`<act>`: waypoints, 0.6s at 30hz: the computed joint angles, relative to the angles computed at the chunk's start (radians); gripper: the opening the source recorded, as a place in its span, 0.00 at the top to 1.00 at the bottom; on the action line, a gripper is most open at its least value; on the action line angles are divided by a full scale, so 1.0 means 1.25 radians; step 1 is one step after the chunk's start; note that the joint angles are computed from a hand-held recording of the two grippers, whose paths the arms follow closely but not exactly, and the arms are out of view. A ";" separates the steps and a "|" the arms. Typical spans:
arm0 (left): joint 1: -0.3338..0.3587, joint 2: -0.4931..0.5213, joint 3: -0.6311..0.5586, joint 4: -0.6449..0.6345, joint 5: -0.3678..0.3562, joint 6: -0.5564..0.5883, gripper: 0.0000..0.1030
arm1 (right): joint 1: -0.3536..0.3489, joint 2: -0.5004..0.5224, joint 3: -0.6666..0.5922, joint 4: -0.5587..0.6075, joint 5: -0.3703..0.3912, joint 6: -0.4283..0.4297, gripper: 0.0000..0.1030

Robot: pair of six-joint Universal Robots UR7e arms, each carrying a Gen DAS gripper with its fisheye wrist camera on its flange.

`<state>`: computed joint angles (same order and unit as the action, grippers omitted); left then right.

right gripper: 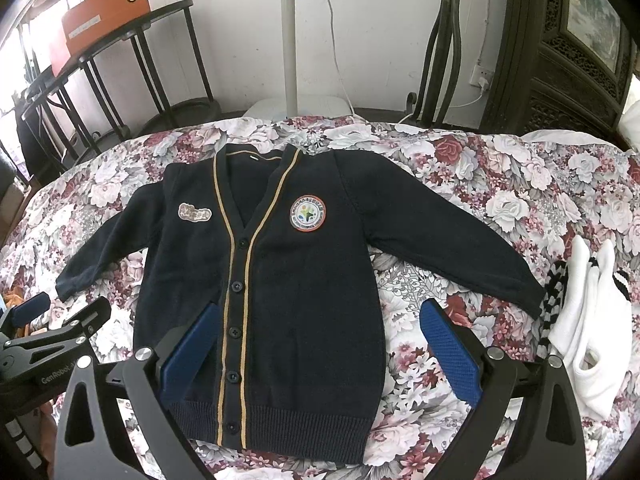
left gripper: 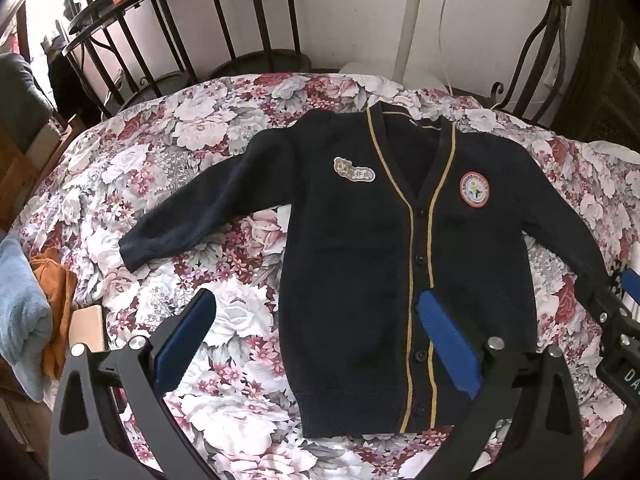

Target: Fold small clothes

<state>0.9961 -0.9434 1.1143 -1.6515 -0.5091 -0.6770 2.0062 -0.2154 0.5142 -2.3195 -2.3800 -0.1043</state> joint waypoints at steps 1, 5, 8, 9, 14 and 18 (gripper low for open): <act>0.000 0.000 0.000 0.000 0.000 0.000 0.04 | 0.000 0.000 0.000 0.001 0.000 0.000 0.03; 0.000 0.001 -0.001 0.003 0.001 -0.001 0.04 | 0.000 -0.001 0.001 0.000 0.001 0.001 0.03; 0.000 0.001 -0.001 0.003 0.002 -0.001 0.04 | 0.000 0.000 0.000 0.000 0.001 0.000 0.03; 0.000 0.001 -0.001 0.002 0.002 -0.001 0.04 | 0.000 0.000 0.000 0.000 0.001 0.000 0.03; 0.000 0.001 -0.002 0.003 0.001 -0.002 0.04 | 0.000 0.000 -0.001 0.001 -0.001 0.000 0.03; -0.001 0.002 -0.003 0.005 0.001 -0.002 0.04 | 0.000 0.002 -0.003 0.002 -0.001 0.000 0.03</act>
<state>0.9954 -0.9410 1.1100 -1.6448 -0.5074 -0.6799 2.0058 -0.2134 0.5109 -2.3167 -2.3809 -0.1042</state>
